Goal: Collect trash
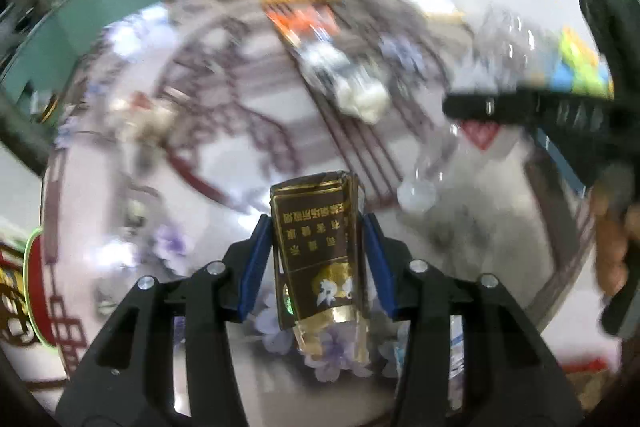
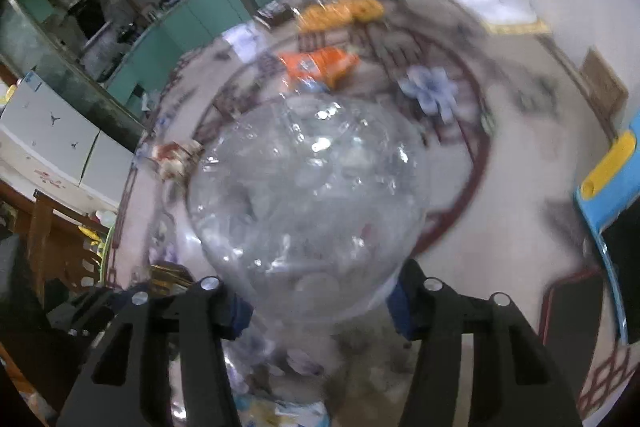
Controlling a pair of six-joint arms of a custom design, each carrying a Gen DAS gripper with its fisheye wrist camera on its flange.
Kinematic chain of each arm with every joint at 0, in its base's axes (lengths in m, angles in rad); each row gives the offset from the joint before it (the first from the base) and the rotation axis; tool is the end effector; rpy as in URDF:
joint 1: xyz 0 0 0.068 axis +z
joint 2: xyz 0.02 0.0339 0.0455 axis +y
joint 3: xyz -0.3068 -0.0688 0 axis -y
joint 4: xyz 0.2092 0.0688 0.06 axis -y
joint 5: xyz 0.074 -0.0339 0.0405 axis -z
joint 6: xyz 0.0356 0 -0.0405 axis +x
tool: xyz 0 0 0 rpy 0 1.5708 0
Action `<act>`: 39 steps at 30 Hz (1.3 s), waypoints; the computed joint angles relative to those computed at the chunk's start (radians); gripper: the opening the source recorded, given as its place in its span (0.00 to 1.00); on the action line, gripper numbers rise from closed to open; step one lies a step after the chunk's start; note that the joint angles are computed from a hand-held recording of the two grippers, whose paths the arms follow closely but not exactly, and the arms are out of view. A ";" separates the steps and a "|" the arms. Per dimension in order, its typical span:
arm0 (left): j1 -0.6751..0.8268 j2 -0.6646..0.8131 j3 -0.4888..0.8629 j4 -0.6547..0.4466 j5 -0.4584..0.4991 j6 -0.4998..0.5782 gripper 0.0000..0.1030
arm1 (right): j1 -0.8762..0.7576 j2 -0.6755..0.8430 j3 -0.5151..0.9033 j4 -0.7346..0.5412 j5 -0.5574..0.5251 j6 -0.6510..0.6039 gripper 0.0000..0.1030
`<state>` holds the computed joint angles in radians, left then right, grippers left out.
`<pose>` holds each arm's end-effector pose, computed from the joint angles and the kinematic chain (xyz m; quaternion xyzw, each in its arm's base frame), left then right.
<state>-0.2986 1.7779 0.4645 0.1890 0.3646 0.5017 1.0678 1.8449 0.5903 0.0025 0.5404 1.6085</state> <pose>0.2263 -0.0829 0.1300 0.4106 0.8676 -0.1538 0.2345 0.1404 0.2171 0.1294 0.2949 0.9056 0.0880 0.2917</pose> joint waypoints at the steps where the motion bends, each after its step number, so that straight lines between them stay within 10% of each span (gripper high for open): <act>1: -0.001 -0.042 0.017 -0.030 0.005 -0.036 0.44 | -0.002 -0.009 0.018 -0.020 0.011 -0.013 0.50; 14: 0.223 -0.177 0.174 -0.222 0.123 -0.116 0.44 | 0.000 -0.011 0.329 -0.231 0.116 -0.229 0.50; 39: 0.456 -0.039 0.413 -0.371 0.239 0.119 0.44 | -0.012 0.204 0.761 -0.499 0.179 -0.240 0.50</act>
